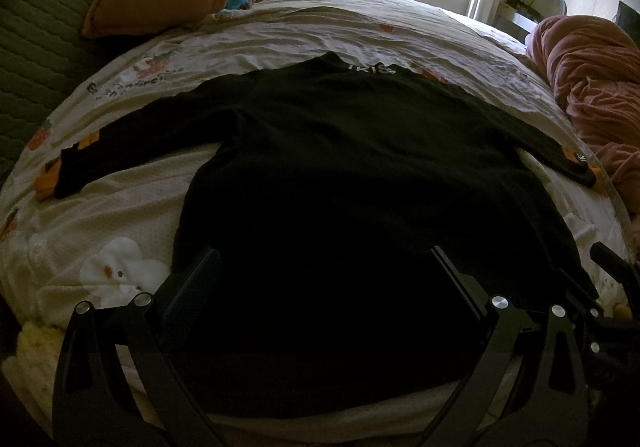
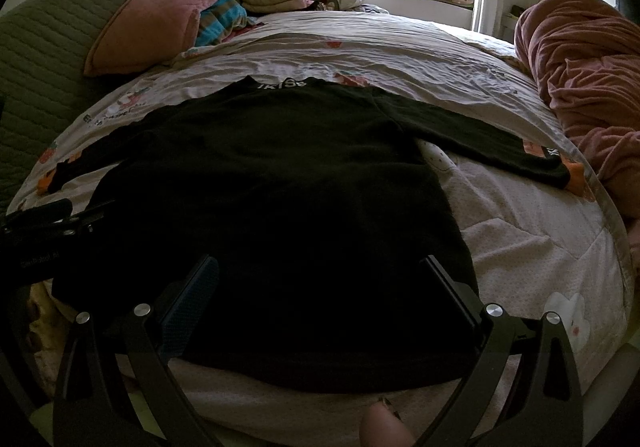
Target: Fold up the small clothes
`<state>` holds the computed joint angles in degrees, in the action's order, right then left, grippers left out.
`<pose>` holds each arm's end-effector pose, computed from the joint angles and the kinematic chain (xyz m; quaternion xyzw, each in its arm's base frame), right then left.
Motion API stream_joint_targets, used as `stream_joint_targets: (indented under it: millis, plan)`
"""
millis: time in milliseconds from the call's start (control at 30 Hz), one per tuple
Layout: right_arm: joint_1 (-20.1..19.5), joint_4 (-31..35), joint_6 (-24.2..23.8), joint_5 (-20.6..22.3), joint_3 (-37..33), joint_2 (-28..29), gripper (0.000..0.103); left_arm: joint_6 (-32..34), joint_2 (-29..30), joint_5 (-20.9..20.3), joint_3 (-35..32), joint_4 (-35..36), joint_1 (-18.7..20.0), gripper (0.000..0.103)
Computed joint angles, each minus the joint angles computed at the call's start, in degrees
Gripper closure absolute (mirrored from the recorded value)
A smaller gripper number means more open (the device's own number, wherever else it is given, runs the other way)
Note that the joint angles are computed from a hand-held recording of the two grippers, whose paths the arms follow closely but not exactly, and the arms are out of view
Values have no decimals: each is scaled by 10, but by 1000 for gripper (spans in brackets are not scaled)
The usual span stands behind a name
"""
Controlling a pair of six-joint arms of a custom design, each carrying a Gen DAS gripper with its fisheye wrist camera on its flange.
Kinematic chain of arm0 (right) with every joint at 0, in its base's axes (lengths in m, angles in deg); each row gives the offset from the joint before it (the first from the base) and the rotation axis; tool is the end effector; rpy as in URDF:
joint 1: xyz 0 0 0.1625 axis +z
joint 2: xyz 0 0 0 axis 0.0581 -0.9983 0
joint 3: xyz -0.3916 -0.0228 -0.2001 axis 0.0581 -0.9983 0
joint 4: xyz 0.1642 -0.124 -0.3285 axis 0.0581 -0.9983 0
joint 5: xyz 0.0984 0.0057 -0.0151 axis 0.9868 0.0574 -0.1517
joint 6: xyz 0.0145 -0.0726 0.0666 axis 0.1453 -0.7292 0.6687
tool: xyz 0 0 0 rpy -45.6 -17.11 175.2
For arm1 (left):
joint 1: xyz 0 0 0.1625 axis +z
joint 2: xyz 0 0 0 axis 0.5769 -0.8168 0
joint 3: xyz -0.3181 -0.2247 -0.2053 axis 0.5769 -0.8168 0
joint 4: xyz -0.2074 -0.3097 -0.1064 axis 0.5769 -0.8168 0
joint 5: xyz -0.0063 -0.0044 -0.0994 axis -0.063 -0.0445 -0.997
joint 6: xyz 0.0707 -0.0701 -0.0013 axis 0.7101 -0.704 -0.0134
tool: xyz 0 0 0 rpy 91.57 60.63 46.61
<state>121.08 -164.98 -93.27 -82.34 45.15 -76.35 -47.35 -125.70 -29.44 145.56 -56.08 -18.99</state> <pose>0.3162 -0.3265 0.1022 0.3291 -0.8738 0.2526 0.2536 -0.1789 -0.2710 0.2634 -0.0397 0.8399 -0.3791 0.3864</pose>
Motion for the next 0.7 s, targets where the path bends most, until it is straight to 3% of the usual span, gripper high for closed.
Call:
stream_joint_targets:
  millis: [700]
  plan:
    - [1,7,-1,-1,-5,1,4,-3,-1,-2,2,-1,-4,8]
